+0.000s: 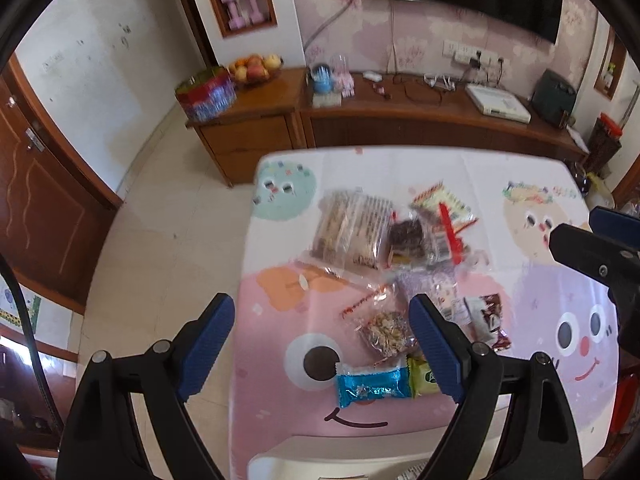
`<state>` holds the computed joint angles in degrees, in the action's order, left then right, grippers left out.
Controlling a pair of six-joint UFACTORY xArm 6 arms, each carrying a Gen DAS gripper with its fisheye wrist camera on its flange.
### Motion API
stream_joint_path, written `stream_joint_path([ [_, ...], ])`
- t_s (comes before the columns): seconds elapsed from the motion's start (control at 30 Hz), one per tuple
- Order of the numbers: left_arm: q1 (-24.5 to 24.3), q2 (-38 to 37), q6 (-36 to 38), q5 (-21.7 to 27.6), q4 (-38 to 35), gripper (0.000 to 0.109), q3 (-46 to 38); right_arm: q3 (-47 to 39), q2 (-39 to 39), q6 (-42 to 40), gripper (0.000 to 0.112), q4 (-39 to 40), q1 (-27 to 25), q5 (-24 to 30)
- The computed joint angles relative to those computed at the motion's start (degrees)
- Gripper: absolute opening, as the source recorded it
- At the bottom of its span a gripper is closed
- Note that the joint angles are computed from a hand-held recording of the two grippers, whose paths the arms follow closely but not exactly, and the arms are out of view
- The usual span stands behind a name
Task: Organize snacks
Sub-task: 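Move both open grippers back toward the remaining snacks, then grasp a nut snack bag with left gripper while right grasps purple-print bag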
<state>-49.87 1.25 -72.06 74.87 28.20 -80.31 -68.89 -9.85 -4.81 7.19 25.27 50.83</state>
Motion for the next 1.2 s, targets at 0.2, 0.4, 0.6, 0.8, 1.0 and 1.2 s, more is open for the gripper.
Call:
stream_joint_path([
  [0.2,3.9,2.5,2.0,-5.9,-8.0,0.088,4.5,-0.9,5.8,-1.6,0.061,3.2,-0.3,0.8],
  [0.4,6.1,2.8,2.5,-10.5,-14.5,0.088,9.0,-2.3,12.3,-2.5,0.062,5.1,0.0,2.3],
  [0.6,6.7,2.5,2.3,-11.6,-16.8,0.088,11.2,-5.0,19.2,-2.7,0.061,6.6,1.0,4.3],
  [0.8,7.3,2.6,1.8,-13.0,-18.2,0.088,12.2,-6.4,23.3,-3.4,0.061,8.1,1.8,5.8],
  [1.0,8.1,4.6,2.7,-15.1,-20.7,0.088,11.2,-5.6,22.8,-5.3,0.048,9.3,0.7,5.8],
  [1.2,8.7,8.5,5.7,-18.4,-24.7,0.089,8.6,-4.1,21.3,-4.7,0.046,8.6,-2.4,5.6],
])
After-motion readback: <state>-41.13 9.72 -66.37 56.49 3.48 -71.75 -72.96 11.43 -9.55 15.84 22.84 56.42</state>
